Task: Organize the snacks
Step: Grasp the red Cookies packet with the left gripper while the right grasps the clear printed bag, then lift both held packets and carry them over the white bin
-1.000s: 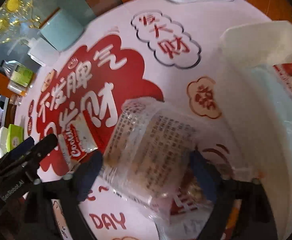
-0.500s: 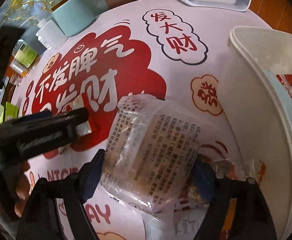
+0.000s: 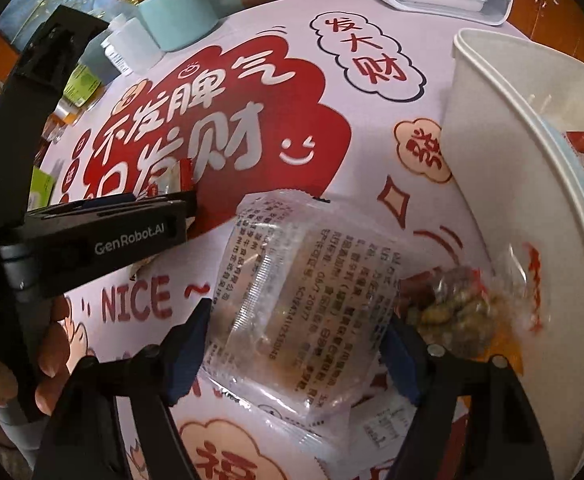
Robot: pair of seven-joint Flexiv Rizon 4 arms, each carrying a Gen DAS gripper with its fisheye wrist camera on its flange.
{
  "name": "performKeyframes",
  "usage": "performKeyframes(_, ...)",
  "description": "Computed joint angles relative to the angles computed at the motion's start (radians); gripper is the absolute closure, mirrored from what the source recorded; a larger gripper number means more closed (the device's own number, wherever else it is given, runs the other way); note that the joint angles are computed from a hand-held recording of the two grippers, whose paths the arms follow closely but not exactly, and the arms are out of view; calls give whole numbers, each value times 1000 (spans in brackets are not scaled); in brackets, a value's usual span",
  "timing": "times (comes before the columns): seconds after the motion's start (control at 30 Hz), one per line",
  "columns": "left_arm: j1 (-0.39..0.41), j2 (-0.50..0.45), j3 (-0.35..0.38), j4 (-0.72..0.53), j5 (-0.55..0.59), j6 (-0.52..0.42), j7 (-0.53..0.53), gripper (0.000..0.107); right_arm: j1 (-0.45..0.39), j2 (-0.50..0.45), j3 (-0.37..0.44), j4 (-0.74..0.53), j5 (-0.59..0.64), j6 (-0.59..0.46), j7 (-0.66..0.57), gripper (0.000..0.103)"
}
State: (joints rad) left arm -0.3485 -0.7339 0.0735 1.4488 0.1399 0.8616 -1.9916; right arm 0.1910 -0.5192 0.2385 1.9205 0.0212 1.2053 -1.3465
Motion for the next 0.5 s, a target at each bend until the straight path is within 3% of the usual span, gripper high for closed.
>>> performKeyframes(0.23, 2, 107, -13, 180, -7, 103, -10, 52, -11, 75, 28, 104, 22, 60, -51, 27)
performKeyframes(0.5, -37, 347, 12, 413, 88, 200, -90, 52, -63, 206, 101, 209, 131, 100, -174, 28)
